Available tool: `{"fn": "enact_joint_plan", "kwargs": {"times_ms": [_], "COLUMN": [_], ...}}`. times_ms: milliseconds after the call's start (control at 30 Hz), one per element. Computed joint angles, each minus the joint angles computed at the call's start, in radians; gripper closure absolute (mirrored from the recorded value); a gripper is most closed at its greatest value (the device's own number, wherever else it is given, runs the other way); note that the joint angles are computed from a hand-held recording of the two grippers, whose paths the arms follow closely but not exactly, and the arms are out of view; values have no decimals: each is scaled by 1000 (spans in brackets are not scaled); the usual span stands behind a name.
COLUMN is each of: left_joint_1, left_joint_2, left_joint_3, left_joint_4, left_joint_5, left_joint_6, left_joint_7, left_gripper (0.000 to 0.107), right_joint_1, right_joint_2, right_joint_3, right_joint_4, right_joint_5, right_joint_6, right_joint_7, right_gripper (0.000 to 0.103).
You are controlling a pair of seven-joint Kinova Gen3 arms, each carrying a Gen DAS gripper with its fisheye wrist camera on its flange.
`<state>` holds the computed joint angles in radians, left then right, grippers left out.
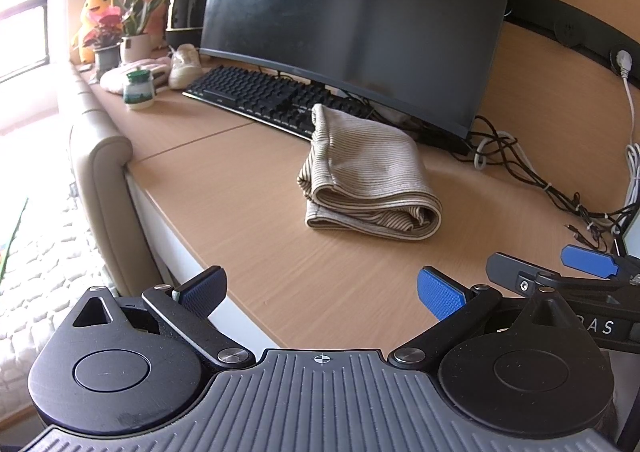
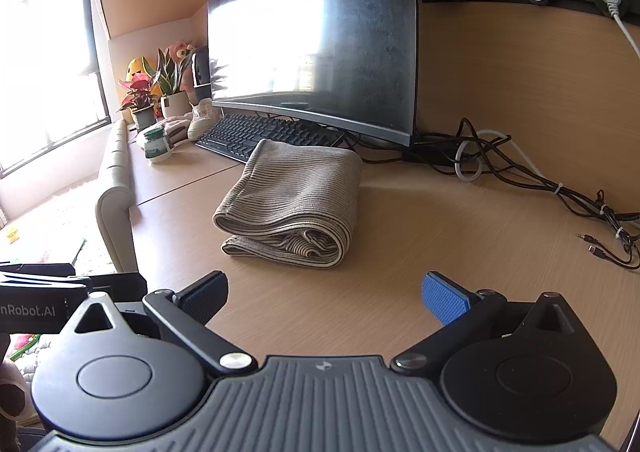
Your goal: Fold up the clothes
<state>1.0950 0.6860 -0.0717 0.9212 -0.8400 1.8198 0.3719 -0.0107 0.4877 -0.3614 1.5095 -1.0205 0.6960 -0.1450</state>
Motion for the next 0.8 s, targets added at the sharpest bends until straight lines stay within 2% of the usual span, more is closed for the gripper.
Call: {"fn": "enact_joint_plan", "kwargs": {"times_ms": [800], "left_joint_1": [4], "left_joint_2": [2], "left_joint_3": [2], "left_joint_4": [-6], "left_joint_5": [8], "left_joint_6": [7], "left_joint_7": [18], "left_gripper": [4], "right_joint_1": [-6], "right_joint_2": [0], "right_joint_3": [2], "right_joint_4": [-2], "right_joint_5": [9], "right_joint_6": [7], "right_joint_7": [-10], "right_gripper": [0]}}
